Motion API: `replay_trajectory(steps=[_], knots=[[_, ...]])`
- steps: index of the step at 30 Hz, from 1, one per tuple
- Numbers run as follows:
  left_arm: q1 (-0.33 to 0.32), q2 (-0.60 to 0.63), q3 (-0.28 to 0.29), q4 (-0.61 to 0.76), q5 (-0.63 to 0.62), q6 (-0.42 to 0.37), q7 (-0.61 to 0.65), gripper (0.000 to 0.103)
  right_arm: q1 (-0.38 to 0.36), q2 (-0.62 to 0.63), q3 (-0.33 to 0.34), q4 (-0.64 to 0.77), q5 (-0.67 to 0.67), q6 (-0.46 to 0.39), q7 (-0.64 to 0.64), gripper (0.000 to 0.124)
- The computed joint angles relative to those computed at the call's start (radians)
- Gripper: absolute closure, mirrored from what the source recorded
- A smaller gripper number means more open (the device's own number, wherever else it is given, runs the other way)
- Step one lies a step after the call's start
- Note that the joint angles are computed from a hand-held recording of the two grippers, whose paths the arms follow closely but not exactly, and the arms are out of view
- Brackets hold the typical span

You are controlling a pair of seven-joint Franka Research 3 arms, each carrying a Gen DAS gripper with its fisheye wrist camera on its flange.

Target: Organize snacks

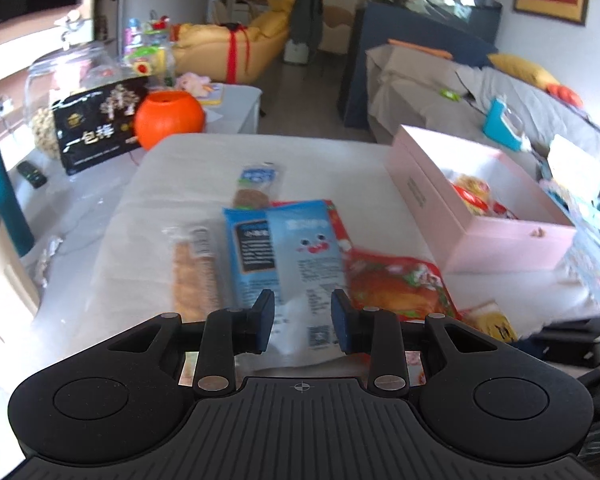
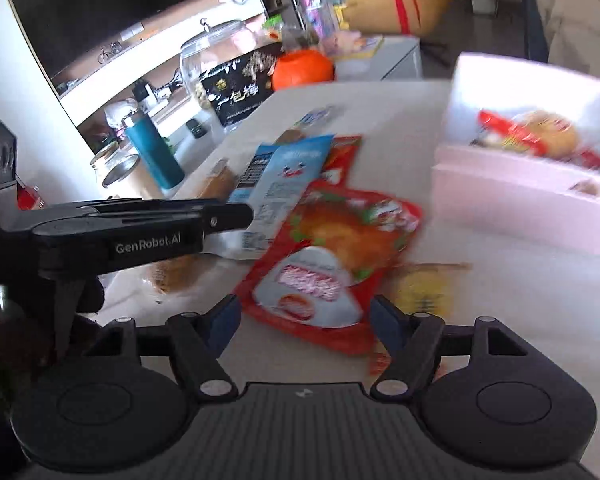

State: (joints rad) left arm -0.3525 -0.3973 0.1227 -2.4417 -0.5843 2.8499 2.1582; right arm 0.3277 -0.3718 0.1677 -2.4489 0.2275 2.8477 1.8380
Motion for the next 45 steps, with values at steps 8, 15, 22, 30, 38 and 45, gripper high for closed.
replay_trajectory(steps=[8, 15, 22, 30, 38, 45], knots=[[-0.034, -0.012, 0.069, -0.001, -0.12, 0.048, 0.035, 0.068, -0.16, 0.171, 0.157, 0.162, -0.37, -0.043, 0.392, 0.026], [-0.034, -0.017, 0.075, -0.007, -0.163, 0.035, 0.056, 0.068, -0.129, 0.186, 0.115, 0.174, -0.574, -0.067, 0.428, 0.031], [-0.025, -0.021, 0.053, -0.011, -0.167, 0.009, 0.077, 0.068, -0.018, 0.148, -0.022, 0.141, -0.174, -0.054, 0.217, 0.029], [-0.009, -0.026, 0.044, -0.023, -0.16, 0.038, 0.054, 0.076, -0.093, 0.228, 0.059, 0.217, -0.491, -0.079, 0.424, 0.024], [-0.036, -0.032, 0.054, -0.019, -0.156, -0.007, 0.064, 0.076, -0.056, 0.138, 0.006, 0.17, -0.491, -0.062, 0.28, 0.064], [-0.067, -0.027, 0.027, 0.021, -0.227, -0.237, 0.182, 0.076, -0.077, -0.019, -0.025, 0.05, -0.371, -0.01, 0.155, 0.066]])
